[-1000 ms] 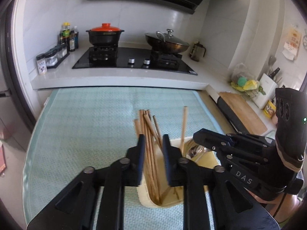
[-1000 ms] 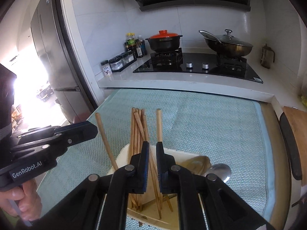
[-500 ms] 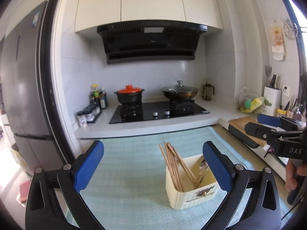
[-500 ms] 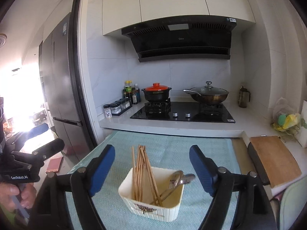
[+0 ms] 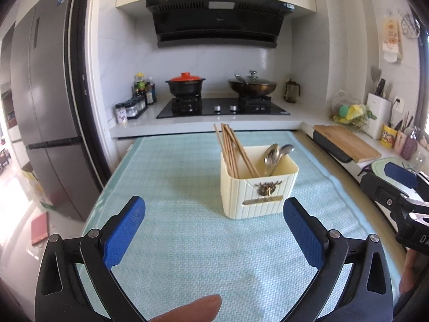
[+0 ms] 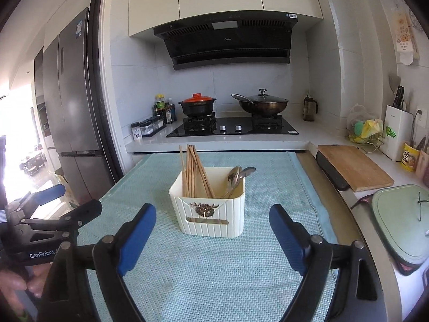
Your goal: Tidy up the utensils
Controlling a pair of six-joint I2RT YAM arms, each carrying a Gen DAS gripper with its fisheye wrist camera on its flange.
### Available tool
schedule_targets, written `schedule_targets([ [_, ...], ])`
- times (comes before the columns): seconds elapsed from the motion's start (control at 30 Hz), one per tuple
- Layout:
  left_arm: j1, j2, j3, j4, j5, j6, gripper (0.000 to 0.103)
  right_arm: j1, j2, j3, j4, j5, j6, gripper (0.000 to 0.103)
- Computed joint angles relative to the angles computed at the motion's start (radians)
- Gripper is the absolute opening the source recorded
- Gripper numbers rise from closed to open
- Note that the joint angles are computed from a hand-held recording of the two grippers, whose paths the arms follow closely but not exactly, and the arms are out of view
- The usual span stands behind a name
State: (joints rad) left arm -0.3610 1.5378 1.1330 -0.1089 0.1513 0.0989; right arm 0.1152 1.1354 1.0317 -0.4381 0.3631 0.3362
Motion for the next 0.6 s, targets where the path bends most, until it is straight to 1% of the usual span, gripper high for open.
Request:
schedule_targets([
  [0.13,-0.002,-0.047,-0.03,-0.015,-0.011,0.014,0.103,0.061,-0.04,-0.006,-0.024,0.065,0.024,0.088],
  [0.27,0.006,-0.088,-0.05,-0.03,0.001,0.008,0.103,0.108,-0.048,0.013,-0.057,0.131,0.046,0.088],
  [0.37,0.003,-0.107,-0.064,-0.033,-0.013,0.006,0.103,0.127,-0.049,0.022,-0.069,0.145,0.059,0.088],
  [0.5,-0.005,-0.117,-0.069,-0.035,-0.052,0.0,0.103,0.136,-0.05,0.028,-0.081,0.142,0.065,0.088],
  [0.6,-0.007,-0.115,-0.064,-0.041,-0.062,-0.007,0.103,0.14,-0.043,0.038,-0.096,0.139,0.057,0.088],
])
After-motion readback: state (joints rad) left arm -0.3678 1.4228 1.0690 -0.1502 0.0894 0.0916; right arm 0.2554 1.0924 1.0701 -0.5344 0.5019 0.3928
